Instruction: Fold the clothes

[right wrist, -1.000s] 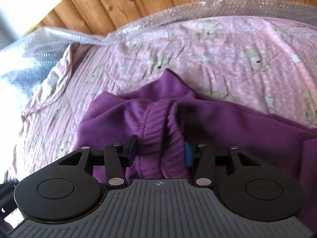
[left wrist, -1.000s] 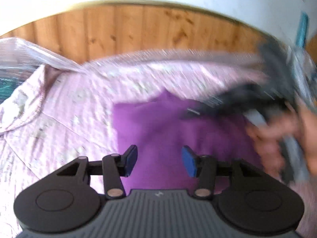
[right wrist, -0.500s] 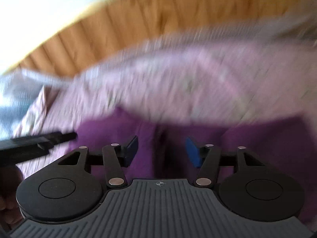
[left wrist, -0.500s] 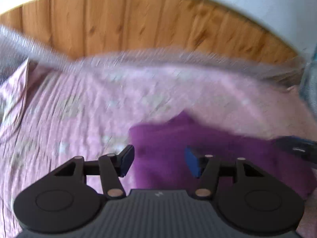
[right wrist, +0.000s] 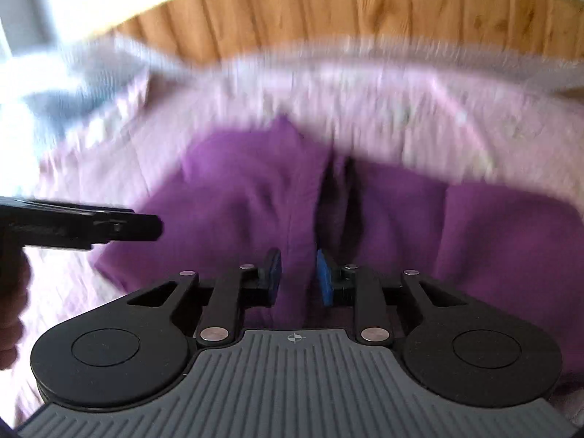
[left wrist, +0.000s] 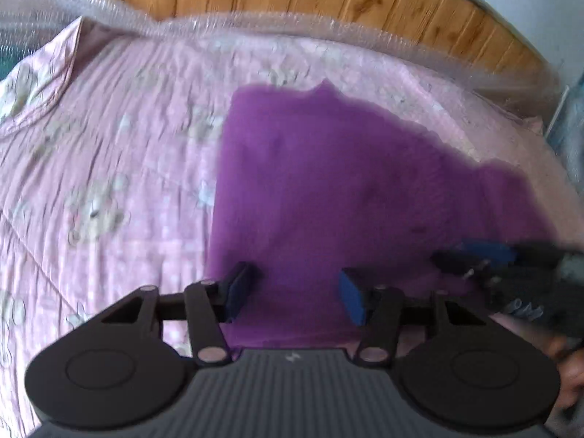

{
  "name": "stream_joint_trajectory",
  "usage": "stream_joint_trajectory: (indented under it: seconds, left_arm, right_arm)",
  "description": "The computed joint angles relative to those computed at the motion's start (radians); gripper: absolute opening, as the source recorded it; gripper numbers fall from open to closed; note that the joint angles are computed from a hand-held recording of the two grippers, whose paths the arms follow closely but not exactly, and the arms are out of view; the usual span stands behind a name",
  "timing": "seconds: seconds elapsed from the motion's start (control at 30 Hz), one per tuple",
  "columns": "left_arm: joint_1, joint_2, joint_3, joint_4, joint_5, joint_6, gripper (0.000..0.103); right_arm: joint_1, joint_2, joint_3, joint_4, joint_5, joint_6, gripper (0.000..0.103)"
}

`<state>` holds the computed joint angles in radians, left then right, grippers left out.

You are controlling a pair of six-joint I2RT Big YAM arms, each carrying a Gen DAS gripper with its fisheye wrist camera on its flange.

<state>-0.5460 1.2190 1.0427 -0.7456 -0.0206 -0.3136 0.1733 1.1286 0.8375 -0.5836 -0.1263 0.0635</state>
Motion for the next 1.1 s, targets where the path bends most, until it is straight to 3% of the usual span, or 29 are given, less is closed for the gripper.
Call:
stream_joint_trajectory:
  seconds: [0.1,0.2,0.23,0.27,0.3,0.4,0.43,0.47,0.5,0.57,0.6,0.67,0.7,0.73,0.8,0.9,1.0,1.07,1.1]
  left_arm:
    - [-0.022,-0.003,0.002,-0.024,-0.034,0.017,0.050]
    - [-0.038,-0.023,-0.004,-0.012,-0.033,0.035,0.062]
    - [-0.048,0.006,0.010,-0.051,-0.044,0.053,0.062]
    - [-0.053,0.037,0.018,-0.084,-0.045,0.076,0.062]
    - [-0.068,0.034,0.011,-0.067,-0.077,0.108,0.064]
    - [-0.081,0.047,0.077,-0.130,-0.092,0.115,0.059]
    - [-0.086,0.035,0.088,-0.117,-0.090,0.110,0.061]
    - [-0.095,0.031,0.109,-0.111,-0.093,0.104,0.063]
    - [-0.109,0.037,0.142,-0.115,-0.091,0.097,0.068]
    - [-0.137,0.074,0.215,-0.117,-0.054,0.092,0.074]
    - [-0.158,0.115,0.266,-0.124,-0.034,0.085,0.079]
    - [-0.195,0.199,0.373,-0.143,0.008,0.073,0.081]
    - [-0.211,0.242,0.430,-0.154,0.029,0.069,0.082]
    - [-0.227,0.286,0.490,-0.166,0.052,0.065,0.082]
    - [-0.260,0.391,0.632,-0.221,0.098,0.054,0.083]
    - [-0.294,0.512,0.802,-0.303,0.165,0.047,0.084]
    - [-0.308,0.611,0.921,-0.418,0.185,0.095,0.087]
    - [-0.310,0.628,0.928,-0.464,0.137,0.127,0.049]
    - [-0.305,0.617,0.907,-0.471,0.103,0.135,0.014]
  right_arm:
    - [0.002,-0.014,0.007,-0.007,-0.006,0.011,0.034]
    - [0.004,-0.078,-0.005,0.004,0.001,0.024,0.033]
    - [0.005,-0.069,-0.010,-0.009,0.008,0.009,0.033]
    - [0.003,-0.047,-0.013,-0.035,0.010,0.003,0.039]
    - [-0.022,-0.047,-0.022,-0.034,-0.030,0.019,0.053]
    - [-0.113,-0.074,-0.036,-0.040,-0.153,0.071,0.055]
    - [-0.145,-0.123,-0.048,-0.035,-0.152,0.084,0.063]
    - [-0.177,-0.194,-0.078,-0.007,-0.126,0.095,0.072]
    - [-0.210,-0.240,-0.097,0.004,-0.059,0.104,0.092]
    - [-0.284,-0.311,-0.126,0.025,0.084,0.116,0.097]
    - [-0.333,-0.296,-0.126,0.007,0.056,0.116,0.096]
    - [-0.430,-0.239,-0.113,-0.044,-0.029,0.109,0.078]
    - [-0.476,-0.206,-0.104,-0.070,-0.068,0.102,0.054]
    - [-0.519,-0.169,-0.092,-0.097,-0.101,0.093,0.037]
    - [-0.481,-0.195,-0.088,-0.082,-0.077,0.051,0.016]
    - [-0.369,-0.324,-0.110,-0.046,0.023,-0.028,0.014]
    - [-0.215,-0.441,-0.128,-0.024,0.117,-0.097,0.014]
    - [-0.105,-0.479,-0.137,-0.010,0.179,-0.126,0.014]
    - [-0.055,-0.473,-0.139,0.000,0.208,-0.133,0.014]
